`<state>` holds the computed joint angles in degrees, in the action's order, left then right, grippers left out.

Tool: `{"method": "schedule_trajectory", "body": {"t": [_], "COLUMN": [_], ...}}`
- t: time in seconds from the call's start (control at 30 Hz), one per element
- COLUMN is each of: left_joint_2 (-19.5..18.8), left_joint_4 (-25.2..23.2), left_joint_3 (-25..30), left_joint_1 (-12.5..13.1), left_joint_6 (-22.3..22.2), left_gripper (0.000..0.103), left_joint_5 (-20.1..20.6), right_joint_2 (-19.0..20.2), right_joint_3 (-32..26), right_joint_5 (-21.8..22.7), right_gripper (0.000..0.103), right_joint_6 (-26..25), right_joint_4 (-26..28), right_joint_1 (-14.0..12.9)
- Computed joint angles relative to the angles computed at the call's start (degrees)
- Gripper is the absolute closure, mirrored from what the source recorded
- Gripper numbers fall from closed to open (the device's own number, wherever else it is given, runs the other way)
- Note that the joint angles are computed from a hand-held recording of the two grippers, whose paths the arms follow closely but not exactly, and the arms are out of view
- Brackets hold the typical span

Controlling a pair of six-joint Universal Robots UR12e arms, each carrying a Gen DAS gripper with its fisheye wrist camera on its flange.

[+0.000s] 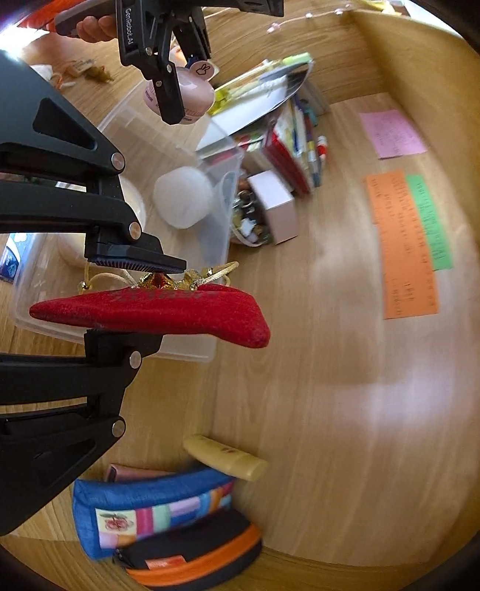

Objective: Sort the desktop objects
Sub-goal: 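Carry the pink container and red pouch into the clear bin and open both tools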

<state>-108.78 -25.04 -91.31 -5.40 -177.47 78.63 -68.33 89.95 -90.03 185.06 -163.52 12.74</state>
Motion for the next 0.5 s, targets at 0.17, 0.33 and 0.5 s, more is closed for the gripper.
{"method": "schedule_trajectory", "body": {"t": [0.17, 0.33, 0.5], "left_joint_2": [-1.3, -1.9, -2.2], "left_joint_4": [-1.8, -1.9, -1.4], "left_joint_3": [0.9, 1.1, 0.9], "left_joint_1": [-0.4, -0.9, -1.5], "left_joint_6": [0.7, 2.2, 5.1], "left_gripper": [0.040, 0.040, 0.040], "left_joint_5": [-0.1, 0.4, 1.3], "right_joint_2": [0.3, 0.6, 0.9], "right_joint_3": [0.0, -0.3, -0.5], "right_joint_5": [1.0, -0.1, -0.4], "right_gripper": [0.081, 0.081, 0.081], "right_joint_6": [-0.4, -1.0, -2.0], "right_joint_4": [1.9, 3.0, 3.8], "right_joint_1": [-0.1, 0.4, 0.5]}}
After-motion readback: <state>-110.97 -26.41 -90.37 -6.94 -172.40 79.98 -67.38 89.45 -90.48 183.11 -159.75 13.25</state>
